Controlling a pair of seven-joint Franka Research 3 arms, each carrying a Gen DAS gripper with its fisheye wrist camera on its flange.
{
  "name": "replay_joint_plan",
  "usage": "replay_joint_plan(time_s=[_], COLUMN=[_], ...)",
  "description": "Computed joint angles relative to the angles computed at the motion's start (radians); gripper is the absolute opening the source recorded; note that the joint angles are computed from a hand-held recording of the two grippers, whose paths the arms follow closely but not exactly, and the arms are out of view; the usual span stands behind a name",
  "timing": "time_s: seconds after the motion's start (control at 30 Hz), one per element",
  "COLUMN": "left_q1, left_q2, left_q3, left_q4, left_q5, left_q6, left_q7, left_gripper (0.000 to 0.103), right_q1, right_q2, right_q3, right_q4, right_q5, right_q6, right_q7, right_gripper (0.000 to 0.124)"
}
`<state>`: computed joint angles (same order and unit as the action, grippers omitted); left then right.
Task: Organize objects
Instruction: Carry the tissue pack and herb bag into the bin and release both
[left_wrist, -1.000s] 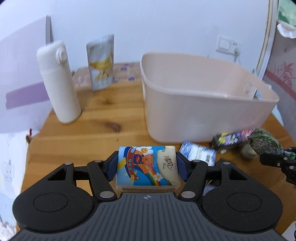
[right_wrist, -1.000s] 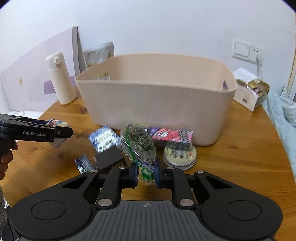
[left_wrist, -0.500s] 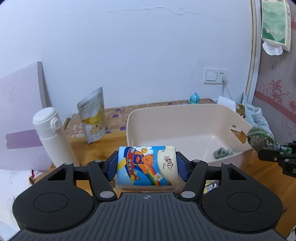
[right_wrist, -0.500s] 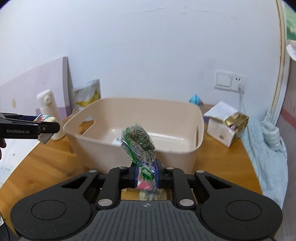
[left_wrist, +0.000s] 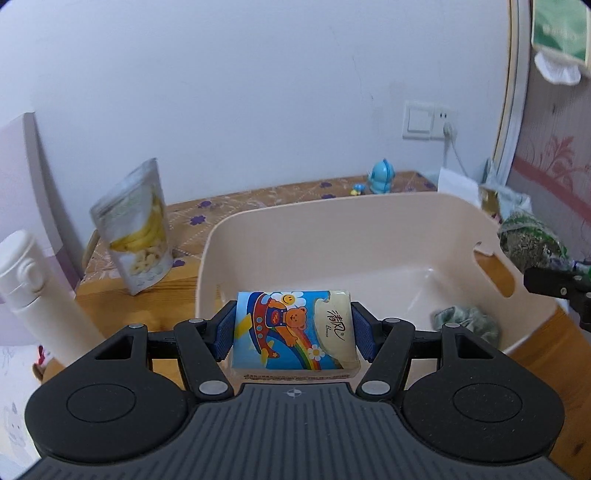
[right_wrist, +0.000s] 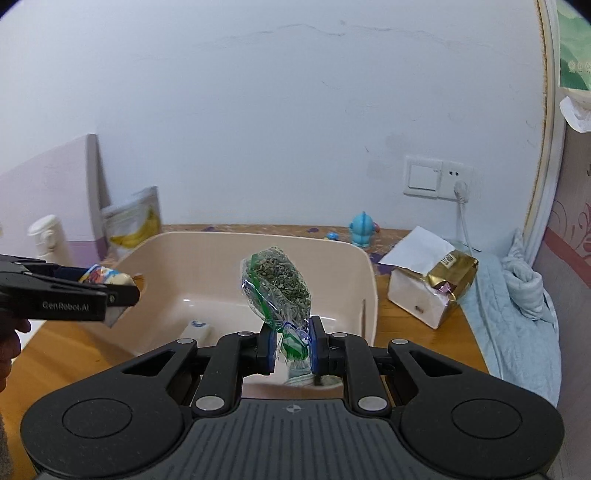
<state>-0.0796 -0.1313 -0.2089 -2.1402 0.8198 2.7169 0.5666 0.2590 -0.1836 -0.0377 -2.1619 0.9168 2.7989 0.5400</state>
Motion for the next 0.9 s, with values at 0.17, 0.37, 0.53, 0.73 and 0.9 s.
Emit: replay_joint_plan(time_s=[0.17, 0.37, 0.53, 0.73, 0.9], left_q1=[-0.016, -0.039, -0.054, -0.063, -0.068], left_q2=[0.088, 0.173, 0.199, 0.201, 0.176], left_q3=[0.015, 0.037, 0.046, 0.052, 0.052], left_q4=[0.073, 0.159, 0.195, 0.197, 0.184], left_q5=[-0.067, -0.174, -0.173, -0.165, -0.112], left_q6=[-0.028, -0.102, -0.143, -0.149, -0.149], left_q7=[0.081, 0.194, 0.241, 0.226, 0.168], left_gripper=[0.064, 0.065, 0.065, 0.069, 0.080], right_q1=[-0.025, -0.046, -0.057, -0.063, -0.061], right_q2=[0.068, 0.131, 0.162, 0.167, 0.139], right_q3=[0.029, 0.050, 0.057, 0.061, 0.058], right_q4=[0.048, 0.092, 0.115, 0.121, 0.101], right_q5=[-0.138, -0.290, -0.369, -0.391, -0.347], right_q6=[-0.006, -0.043, -0.067, -0.064, -0.054], right_q7=[0.103, 0.217, 0.277, 0.290, 0.249], right_gripper=[0.017, 0.018, 0.018, 0.035, 0.062])
